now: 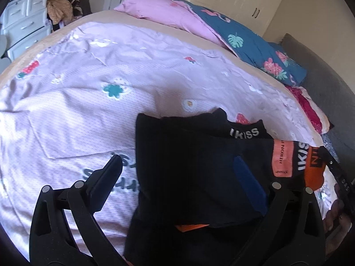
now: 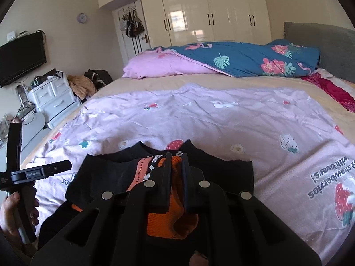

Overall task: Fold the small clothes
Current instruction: 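Press the orange cuff flat on the shirt with the right tool, then open it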

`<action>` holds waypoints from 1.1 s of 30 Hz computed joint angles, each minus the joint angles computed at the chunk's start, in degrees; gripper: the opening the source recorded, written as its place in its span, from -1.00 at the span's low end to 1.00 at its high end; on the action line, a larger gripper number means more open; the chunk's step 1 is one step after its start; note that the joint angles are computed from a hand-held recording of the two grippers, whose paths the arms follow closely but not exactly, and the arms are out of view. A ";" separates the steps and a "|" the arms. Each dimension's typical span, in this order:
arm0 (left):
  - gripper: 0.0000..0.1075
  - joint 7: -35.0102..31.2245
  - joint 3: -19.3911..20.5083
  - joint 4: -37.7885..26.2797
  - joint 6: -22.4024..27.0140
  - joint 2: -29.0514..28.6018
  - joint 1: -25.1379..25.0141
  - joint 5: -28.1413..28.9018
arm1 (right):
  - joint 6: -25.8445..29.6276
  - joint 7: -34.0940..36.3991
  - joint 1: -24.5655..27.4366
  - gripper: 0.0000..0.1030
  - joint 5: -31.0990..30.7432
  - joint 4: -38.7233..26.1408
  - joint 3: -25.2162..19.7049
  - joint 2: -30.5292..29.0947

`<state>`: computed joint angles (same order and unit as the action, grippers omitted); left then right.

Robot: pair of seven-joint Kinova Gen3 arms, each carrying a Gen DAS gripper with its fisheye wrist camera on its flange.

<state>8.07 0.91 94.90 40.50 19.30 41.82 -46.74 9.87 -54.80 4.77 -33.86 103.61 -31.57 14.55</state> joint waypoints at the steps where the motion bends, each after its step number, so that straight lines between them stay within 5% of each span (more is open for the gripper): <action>1: 0.75 -0.71 0.32 -0.18 -0.46 0.38 -0.34 0.40 | 0.07 -1.52 -2.11 -0.85 1.20 0.00 2.38 -0.21; 11: 0.75 -8.11 0.13 -4.12 -1.50 4.24 1.37 2.77 | 3.14 -13.18 -13.07 -0.85 11.02 -1.51 15.18 0.47; 24: 0.59 -11.90 -2.09 -4.58 -3.82 5.00 2.38 6.76 | 6.42 -22.95 -17.70 -0.84 19.69 -3.19 20.00 1.65; 33: 0.59 -21.14 -0.57 -7.94 -1.78 7.19 0.97 12.56 | 8.97 -29.23 -20.37 -0.74 24.19 -4.65 23.10 2.30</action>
<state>-13.07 0.34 86.96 38.72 26.49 42.79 -34.18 18.85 -84.03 -15.59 -9.68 98.96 -8.47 16.85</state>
